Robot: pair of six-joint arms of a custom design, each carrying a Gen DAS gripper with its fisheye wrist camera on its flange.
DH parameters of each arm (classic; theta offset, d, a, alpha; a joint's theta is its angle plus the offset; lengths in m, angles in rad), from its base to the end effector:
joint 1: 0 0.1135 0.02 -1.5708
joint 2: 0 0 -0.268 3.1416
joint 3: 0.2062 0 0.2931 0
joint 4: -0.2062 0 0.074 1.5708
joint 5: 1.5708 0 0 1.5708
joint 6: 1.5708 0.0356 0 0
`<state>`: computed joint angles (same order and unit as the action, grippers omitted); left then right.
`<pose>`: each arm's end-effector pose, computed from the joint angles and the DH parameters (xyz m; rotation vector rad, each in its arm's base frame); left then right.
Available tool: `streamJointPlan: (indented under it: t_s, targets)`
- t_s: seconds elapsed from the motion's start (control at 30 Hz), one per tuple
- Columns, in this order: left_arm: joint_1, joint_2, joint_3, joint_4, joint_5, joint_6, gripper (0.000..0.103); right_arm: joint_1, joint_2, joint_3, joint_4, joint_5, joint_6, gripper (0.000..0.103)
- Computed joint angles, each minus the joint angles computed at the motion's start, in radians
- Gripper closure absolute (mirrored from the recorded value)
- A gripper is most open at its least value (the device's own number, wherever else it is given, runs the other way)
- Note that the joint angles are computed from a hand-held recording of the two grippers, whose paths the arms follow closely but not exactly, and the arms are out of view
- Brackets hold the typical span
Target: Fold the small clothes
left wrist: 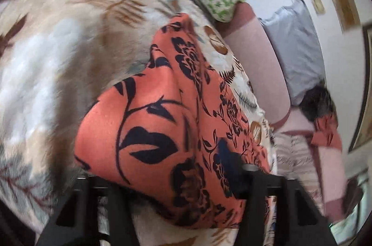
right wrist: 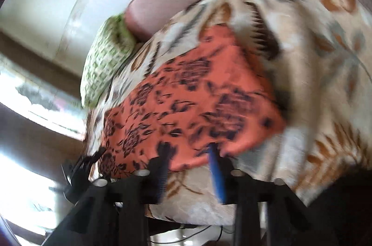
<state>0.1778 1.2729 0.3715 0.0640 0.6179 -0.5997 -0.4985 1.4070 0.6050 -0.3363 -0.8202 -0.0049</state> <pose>0.2353 0.0213 0.1054 -0.6350 2.3238 -0.9385 0.2409 -0.1015 0.1242 0.3629 2.3758 0.8765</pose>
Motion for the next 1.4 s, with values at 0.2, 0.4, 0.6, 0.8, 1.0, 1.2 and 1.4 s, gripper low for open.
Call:
streamJointPlan:
  t_s: [0.2,0.4,0.6,0.8,1.0,1.2,1.4]
  targets:
    - [0.045,0.066,-0.003,0.071,0.065,0.042,0.077,0.334,0.200,0.151,0.191,0.154,0.198,0.076]
    - [0.071,0.141,0.009,0.132,0.068,0.018,0.056,0.496,0.456,0.344,0.315,0.320,0.359,0.076]
    - [-0.028,0.001,0.030,0.002,-0.074,0.142,0.077,0.446,0.541,0.405,0.231,0.234,0.271,0.084]
    - [-0.191,-0.199,0.104,-0.176,-0.214,0.218,0.078,0.217,0.411,0.287,0.207,0.091,0.081,0.081]
    - [-0.482,-0.181,0.258,-0.251,-0.409,0.219,0.078,-0.055,0.480,0.347,0.172,-0.083,0.068,0.079]
    - [-0.801,0.123,0.482,-0.219,-0.539,0.187,0.078,-0.204,0.613,0.494,0.006,-0.267,0.013,0.079]
    - [-1.001,0.531,0.750,-0.316,-0.541,0.193,0.058,-0.280,0.729,0.614,-0.092,-0.275,0.004,0.077]
